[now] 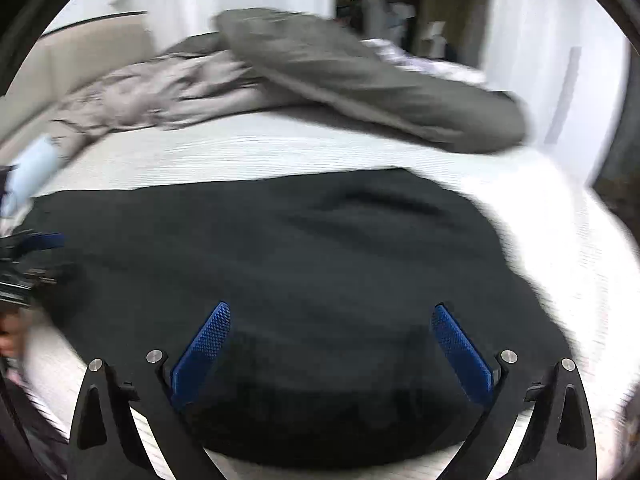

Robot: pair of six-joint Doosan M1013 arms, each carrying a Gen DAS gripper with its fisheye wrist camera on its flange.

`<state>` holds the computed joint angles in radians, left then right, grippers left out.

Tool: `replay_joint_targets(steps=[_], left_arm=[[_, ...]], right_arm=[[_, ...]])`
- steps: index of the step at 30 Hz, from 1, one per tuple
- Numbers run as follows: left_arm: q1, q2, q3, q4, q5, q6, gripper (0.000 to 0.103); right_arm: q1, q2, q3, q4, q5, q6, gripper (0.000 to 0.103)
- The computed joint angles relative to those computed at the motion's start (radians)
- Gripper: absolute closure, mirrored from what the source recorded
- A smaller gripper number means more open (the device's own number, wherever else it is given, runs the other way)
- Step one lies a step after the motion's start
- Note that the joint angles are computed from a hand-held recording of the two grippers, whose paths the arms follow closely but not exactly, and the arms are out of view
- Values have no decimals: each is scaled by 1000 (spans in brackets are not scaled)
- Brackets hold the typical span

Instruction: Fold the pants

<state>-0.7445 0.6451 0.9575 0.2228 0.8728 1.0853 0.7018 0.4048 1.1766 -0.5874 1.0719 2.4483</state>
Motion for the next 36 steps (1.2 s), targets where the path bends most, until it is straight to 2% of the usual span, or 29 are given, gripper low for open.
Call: replay_joint_targets(steps=[2, 3, 5, 6, 9, 10, 12, 14, 16, 17, 20, 22, 24, 26, 28, 30, 31, 32, 33, 34, 36], left_arm=[[3, 51, -84, -7, 75, 51, 1], [5, 78, -120, 9, 123, 48, 1], [18, 105, -148, -20, 171, 50, 0], [27, 105, -141, -54, 159, 56, 0], [40, 86, -114, -60, 130, 58, 0], [44, 76, -97, -57, 117, 52, 0], [54, 61, -71, -55, 106, 34, 0], [63, 48, -51, -44, 98, 6, 0], [71, 42, -40, -43, 96, -20, 1], [75, 40, -37, -46, 91, -26, 1], [66, 17, -9, 6, 82, -63, 1], [67, -5, 16, -28, 26, -41, 1], [68, -5, 4, -51, 1, -18, 1], [65, 25, -53, -67, 24, 11, 1], [60, 79, -144, -45, 99, 23, 1], [48, 148, -253, 27, 218, 31, 1], [49, 184, -309, 27, 290, 53, 0], [56, 201, -332, -11, 310, 72, 0], [66, 194, -314, -48, 282, 75, 0], [75, 182, -291, -80, 250, 71, 0], [82, 174, -280, -84, 233, 58, 0]], right_arm=[[-10, 81, -110, 118, 15, -120, 1], [-17, 134, -182, 183, 61, -205, 1], [-12, 206, -279, 178, 172, -287, 1], [-9, 236, -319, 157, 219, -335, 1], [-21, 220, -289, 131, 219, -333, 1], [-22, 194, -244, 90, 226, -285, 0], [-50, 150, -176, 107, 193, -206, 0], [-61, 136, -144, 32, 253, -112, 1], [-77, 104, -91, 42, 209, -56, 1], [-76, 95, -76, 37, 192, -47, 1], [-38, 106, -102, -36, 245, -73, 1], [-25, 90, -81, -21, 169, -66, 1], [-17, 93, -101, 25, 87, -91, 1], [-28, 117, -145, 77, 50, -131, 1], [-36, 166, -226, 138, 74, -169, 1], [-35, 236, -322, 180, 137, -226, 1], [-42, 274, -371, 203, 198, -281, 1], [-37, 309, -412, 192, 264, -331, 1], [-36, 320, -419, 191, 278, -367, 1], [-41, 306, -401, 212, 253, -369, 1], [-54, 272, -359, 186, 256, -321, 1]])
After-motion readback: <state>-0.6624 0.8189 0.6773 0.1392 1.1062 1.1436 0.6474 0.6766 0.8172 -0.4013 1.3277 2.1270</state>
